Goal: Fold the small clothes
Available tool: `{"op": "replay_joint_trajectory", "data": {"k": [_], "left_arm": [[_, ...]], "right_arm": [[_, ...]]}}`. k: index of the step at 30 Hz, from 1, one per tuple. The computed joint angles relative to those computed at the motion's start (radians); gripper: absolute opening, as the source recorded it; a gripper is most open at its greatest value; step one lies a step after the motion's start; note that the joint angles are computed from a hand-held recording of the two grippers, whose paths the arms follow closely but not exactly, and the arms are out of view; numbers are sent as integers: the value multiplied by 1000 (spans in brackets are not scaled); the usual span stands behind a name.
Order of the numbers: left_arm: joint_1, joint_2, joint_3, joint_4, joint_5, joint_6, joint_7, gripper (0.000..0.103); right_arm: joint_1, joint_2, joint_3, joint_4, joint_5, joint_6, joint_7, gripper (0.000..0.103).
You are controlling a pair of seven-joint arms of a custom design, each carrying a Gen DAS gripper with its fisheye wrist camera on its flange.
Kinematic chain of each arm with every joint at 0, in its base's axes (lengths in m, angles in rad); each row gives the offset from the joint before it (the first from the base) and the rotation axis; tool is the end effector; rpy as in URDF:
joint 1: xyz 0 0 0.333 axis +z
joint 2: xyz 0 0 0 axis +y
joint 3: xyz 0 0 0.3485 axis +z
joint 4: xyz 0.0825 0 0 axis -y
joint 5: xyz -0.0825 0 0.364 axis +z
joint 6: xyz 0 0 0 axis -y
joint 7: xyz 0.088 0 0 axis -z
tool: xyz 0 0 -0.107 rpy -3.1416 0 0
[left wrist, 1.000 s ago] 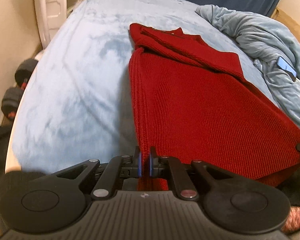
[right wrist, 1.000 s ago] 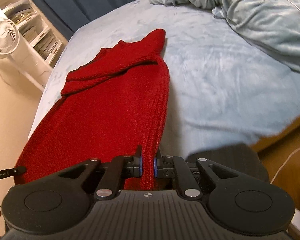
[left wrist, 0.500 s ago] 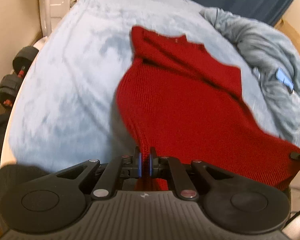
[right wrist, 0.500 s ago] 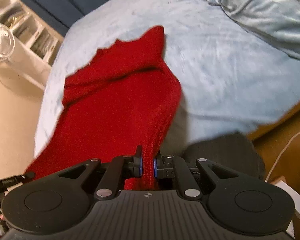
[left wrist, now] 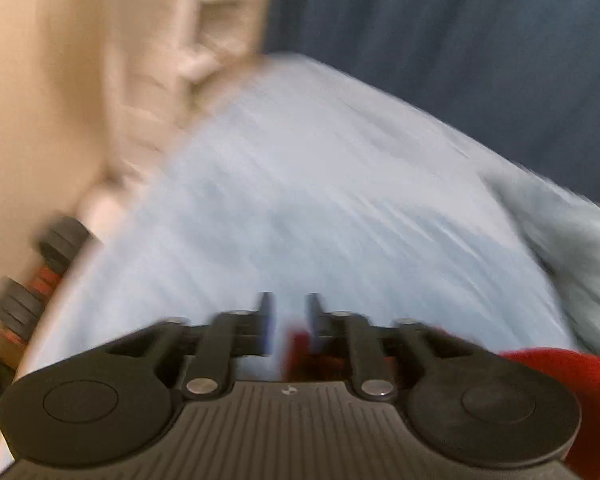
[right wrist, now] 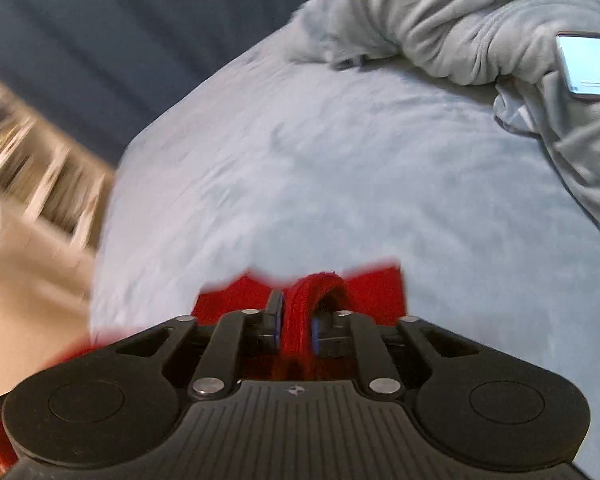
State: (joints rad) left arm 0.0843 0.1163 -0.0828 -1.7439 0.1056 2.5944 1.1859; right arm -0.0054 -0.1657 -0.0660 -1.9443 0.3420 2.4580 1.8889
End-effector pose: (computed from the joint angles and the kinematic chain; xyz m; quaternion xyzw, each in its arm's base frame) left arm 0.6317 0.0020 0.6244 -0.7566 0.5454 -0.2764 0.2317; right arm 0.5313 -0.0414 0.6678 -0.4423 0.8212 -0.0827 0.3509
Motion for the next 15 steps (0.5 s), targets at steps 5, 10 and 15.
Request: {"op": "replay_joint_trajectory", "data": {"k": [5,10,15], "left_arm": [[1,34,8,-29,127,94,-34,90],[28,-29,-11,-208,14,109,138,90],[16,-82,-6,-332,-63,128,221,90]], "right_arm": [[-17,-11,21,-173,-129,216,172,64],[-55,-111,67,-376,-206,311,200,64],[-74,-171,90,-465,-199,335,262,64]]}}
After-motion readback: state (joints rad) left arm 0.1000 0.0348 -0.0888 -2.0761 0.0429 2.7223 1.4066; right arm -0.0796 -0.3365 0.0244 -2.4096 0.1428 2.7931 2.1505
